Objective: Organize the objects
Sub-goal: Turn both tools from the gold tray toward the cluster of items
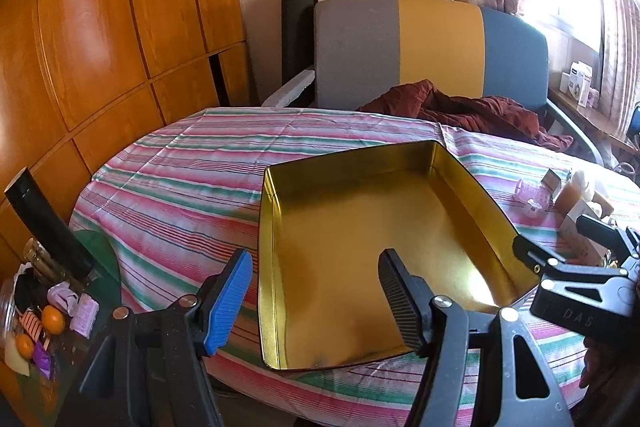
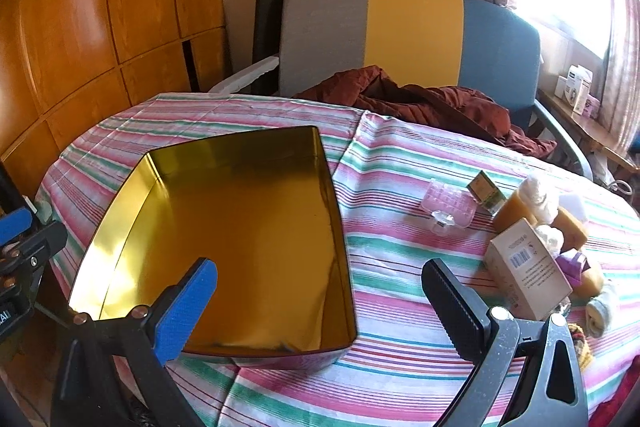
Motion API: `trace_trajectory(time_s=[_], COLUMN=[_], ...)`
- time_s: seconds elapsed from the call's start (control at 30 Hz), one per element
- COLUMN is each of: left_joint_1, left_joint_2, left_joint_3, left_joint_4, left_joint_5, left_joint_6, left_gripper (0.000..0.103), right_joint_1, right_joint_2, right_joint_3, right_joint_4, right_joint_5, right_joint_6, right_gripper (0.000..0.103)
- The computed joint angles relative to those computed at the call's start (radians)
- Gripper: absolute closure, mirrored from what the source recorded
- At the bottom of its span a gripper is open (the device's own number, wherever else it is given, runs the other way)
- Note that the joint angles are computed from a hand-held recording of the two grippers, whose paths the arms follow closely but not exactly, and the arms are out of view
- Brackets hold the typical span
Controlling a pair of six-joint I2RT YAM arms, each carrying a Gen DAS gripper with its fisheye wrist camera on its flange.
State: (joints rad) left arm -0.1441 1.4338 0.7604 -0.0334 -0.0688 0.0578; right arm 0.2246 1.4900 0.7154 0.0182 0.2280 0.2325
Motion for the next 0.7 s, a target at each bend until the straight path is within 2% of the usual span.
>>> trace_trajectory(time_s=[0.47, 0.7], left_joint_1=[-0.039, -0.057], left_joint_2=[0.014, 0.038], left_joint_3=[0.025, 0.063], left_joint_4=[-0.023, -0.077], left_joint_5=[0.048, 0.211], left_joint_6=[0.035, 0.065], left_gripper=[0.036, 0.036], right_joint_1=[-0.143, -0.284], right_joint_2=[-0.095, -0.174], right_joint_3=[-0.056, -0.099], right_joint_4=[-0.018, -0.047], right_joint_5=[-0.014, -0.050], right_joint_6=[-0.016, -0.057], right_gripper=[0.000, 0.000])
